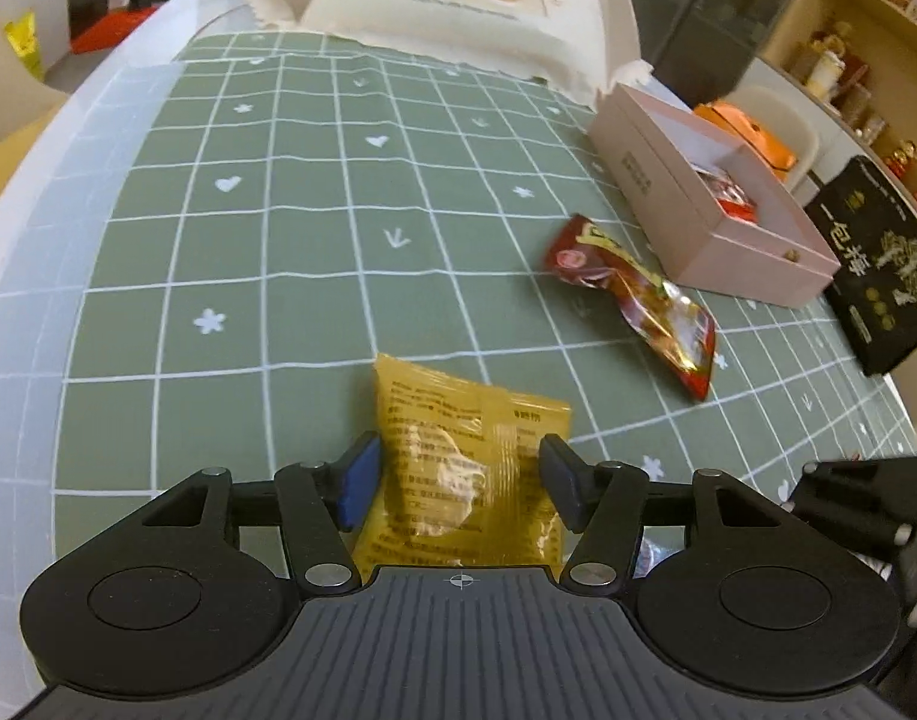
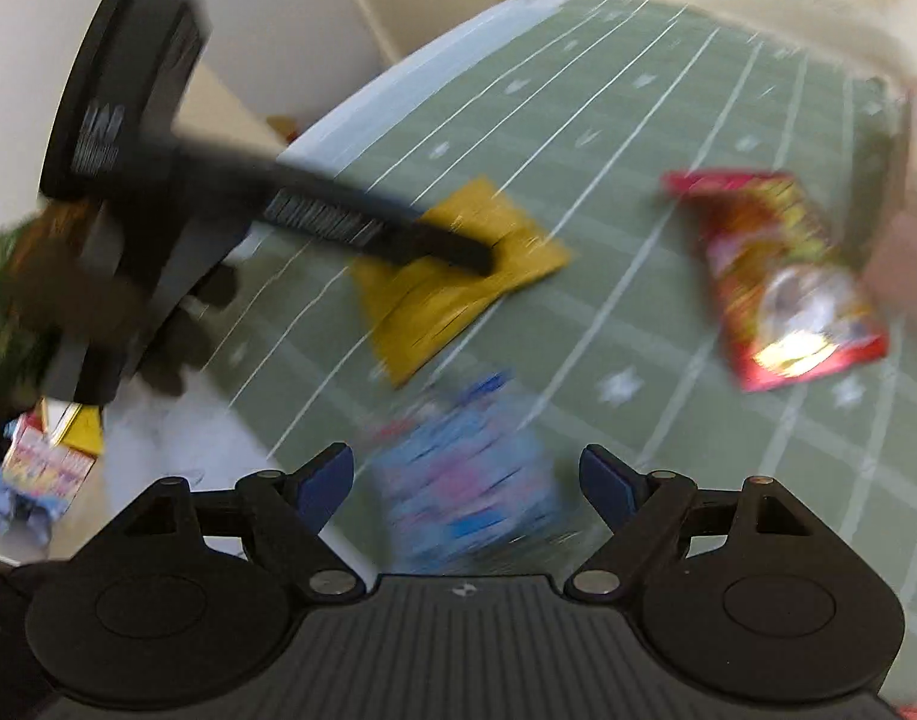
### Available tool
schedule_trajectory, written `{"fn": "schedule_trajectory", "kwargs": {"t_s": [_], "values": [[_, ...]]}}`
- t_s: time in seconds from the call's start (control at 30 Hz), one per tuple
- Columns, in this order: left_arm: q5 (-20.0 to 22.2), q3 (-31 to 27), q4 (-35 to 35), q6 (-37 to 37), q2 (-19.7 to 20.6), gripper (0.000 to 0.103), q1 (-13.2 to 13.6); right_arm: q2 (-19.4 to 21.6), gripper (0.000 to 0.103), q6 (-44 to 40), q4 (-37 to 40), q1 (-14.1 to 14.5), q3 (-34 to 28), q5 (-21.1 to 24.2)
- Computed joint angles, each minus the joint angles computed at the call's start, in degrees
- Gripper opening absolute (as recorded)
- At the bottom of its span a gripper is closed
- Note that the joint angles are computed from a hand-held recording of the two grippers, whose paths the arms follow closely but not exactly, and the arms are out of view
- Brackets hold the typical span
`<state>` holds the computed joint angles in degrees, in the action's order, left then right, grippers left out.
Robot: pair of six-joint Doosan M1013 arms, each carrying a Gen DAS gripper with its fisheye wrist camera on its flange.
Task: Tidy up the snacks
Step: 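Grasp the yellow snack packet with the left tool while the right reaches the blue Peppa Pig bag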
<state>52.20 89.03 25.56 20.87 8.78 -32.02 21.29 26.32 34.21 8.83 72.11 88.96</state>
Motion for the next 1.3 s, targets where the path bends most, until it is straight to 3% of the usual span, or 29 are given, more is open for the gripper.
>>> {"fn": "schedule_trajectory", "kwargs": {"t_s": [0.07,0.13,0.2,0.37,0.47,0.63,0.87,1.1,1.23,1.3], "values": [[0.8,-0.8,0.4,0.6,0.4,0.063,-0.5,-2.4,0.082,-2.8,-0.6,0.3,3.6,-4.3],[0.9,-1.2,0.0,2.2,0.5,0.062,-0.9,-5.3,0.069,-7.6,-2.2,0.6,7.6,-11.7],[1.2,-1.8,-0.7,3.9,0.8,0.062,-1.3,-6.4,0.063,-8.0,-2.7,0.0,8.6,-14.0],[4.0,-4.8,-1.8,9.3,3.1,0.062,-3.3,-5.3,0.061,2.0,-5.3,-2.5,6.5,-17.6],[3.0,-6.1,-2.7,11.2,4.4,0.062,-4.0,-4.5,0.061,8.6,-7.5,-3.8,5.2,-20.7],[8.3,-10.2,2.2,13.1,7.8,0.066,-6.0,-3.6,0.061,15.5,-9.7,-5.8,4.6,-25.8],[10.9,-11.9,1.8,19.5,8.4,0.064,-7.4,-3.7,0.075,17.5,-6.3,-9.2,4.6,-27.6],[10.6,-13.7,-0.8,24.3,10.4,0.089,-8.0,-5.7,0.078,18.2,-7.0,-12.0,6.3,-25.1],[9.9,-13.0,-0.3,23.3,10.2,0.088,-8.3,-6.8,0.080,22.7,-9.4,-11.9,8.4,-25.1],[10.6,-13.0,-0.3,21.1,10.1,0.082,-8.0,-7.5,0.083,24.3,-10.3,-11.7,9.7,-26.7]]}}
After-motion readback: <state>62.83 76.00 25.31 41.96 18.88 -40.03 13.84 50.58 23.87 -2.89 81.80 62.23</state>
